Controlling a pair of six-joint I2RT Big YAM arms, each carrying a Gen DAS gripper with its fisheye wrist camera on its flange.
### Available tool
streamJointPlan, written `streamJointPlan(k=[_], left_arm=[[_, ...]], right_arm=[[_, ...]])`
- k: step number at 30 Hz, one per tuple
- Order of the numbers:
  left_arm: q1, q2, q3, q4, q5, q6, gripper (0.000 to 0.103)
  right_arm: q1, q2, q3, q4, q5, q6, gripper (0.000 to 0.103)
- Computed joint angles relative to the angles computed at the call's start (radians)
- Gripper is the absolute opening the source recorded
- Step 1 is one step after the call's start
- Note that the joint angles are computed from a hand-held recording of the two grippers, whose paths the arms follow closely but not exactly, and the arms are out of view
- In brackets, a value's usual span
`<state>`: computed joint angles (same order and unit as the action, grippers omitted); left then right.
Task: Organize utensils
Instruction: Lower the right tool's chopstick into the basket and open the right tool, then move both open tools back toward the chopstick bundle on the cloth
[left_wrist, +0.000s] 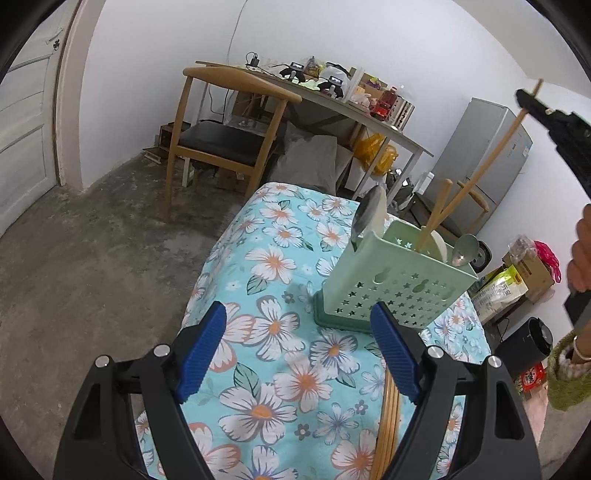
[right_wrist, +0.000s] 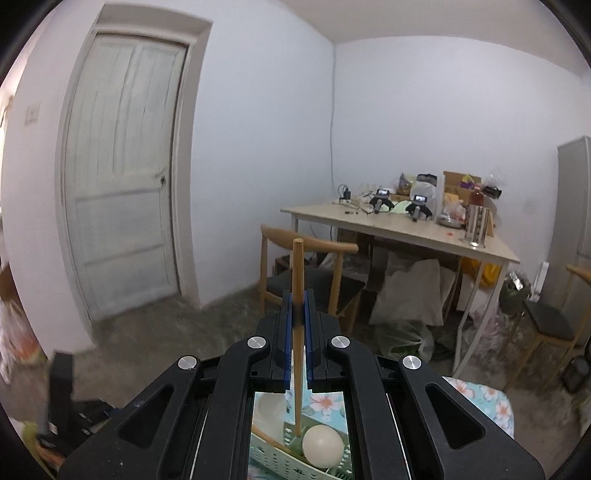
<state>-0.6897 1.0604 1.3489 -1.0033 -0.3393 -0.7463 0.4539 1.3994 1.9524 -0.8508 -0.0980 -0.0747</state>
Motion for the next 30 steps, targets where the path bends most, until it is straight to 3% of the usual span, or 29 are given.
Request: streamJointPlan(k=[12, 14, 15, 17, 26, 29, 30], left_arm=[[0.006, 0.000, -0.008, -0.005, 0.005, 0.000, 0.078], [0.004, -0.002, -0.009, -0.010, 0.010, 0.000, 0.078], [0.004, -0.002, -0.010, -0.010, 0.013, 0.001, 0.078], [-0.002, 0.000, -0.011, -0.012, 0.011, 0.003, 0.078], [-0.039, 0.023, -0.013, -0.015, 0.032, 0.034, 0.082], [-0.059, 0.039, -0.014, -0.013, 0.053, 0.047, 0.082], [-0.066, 0.044, -0.015, -0.012, 0.059, 0.050, 0.083]], right_arm=[[0.075, -0.015, -0.136, 0.040, 0.140, -0.239, 0.005], [0.073, -0.025, -0.158, 0.030, 0.143, -0.245, 0.013], [0.066, -0.033, -0.167, 0.027, 0.132, -0.233, 0.023], [0.052, -0.061, -0.190, 0.040, 0.107, -0.199, 0.034], [-0.052, -0.215, -0.301, 0.026, 0.002, 0.050, 0.054], [-0.079, -0.269, -0.356, -0.025, -0.021, 0.126, 0.067], [-0.084, -0.286, -0.376, -0.043, -0.026, 0.147, 0.076]])
